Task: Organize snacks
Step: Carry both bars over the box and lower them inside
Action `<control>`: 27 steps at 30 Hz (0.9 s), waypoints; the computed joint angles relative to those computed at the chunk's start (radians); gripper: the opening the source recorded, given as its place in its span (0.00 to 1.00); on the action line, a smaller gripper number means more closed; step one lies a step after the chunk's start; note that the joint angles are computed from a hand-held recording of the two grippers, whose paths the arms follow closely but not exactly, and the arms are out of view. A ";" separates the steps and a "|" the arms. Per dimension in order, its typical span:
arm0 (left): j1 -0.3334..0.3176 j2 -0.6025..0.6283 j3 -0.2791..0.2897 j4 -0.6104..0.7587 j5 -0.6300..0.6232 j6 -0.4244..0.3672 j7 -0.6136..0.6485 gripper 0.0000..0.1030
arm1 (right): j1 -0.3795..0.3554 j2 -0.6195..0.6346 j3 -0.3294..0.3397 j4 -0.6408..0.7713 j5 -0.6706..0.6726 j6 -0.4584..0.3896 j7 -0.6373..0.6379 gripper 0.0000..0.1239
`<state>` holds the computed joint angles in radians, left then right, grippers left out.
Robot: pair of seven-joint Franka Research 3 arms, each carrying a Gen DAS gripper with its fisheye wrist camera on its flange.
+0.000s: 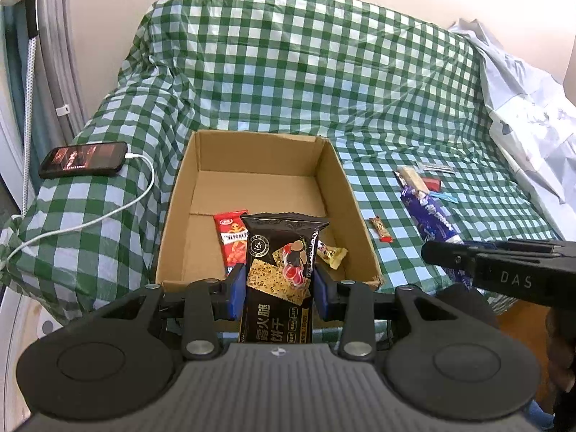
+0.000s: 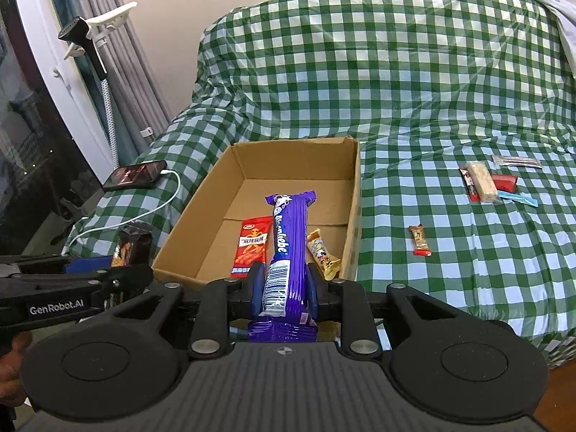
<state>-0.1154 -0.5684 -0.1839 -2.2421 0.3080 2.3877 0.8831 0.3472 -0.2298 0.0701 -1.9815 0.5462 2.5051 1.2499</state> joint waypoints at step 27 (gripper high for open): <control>0.063 0.324 0.044 0.242 -0.015 -0.013 0.042 0.41 | -0.017 0.330 0.029 0.315 -0.063 -0.091 0.063 0.21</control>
<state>-0.0520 -0.2445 -0.1400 -2.0004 0.2931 2.3746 0.9251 0.3307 0.1000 0.0990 -1.6667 0.4832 2.4139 1.3133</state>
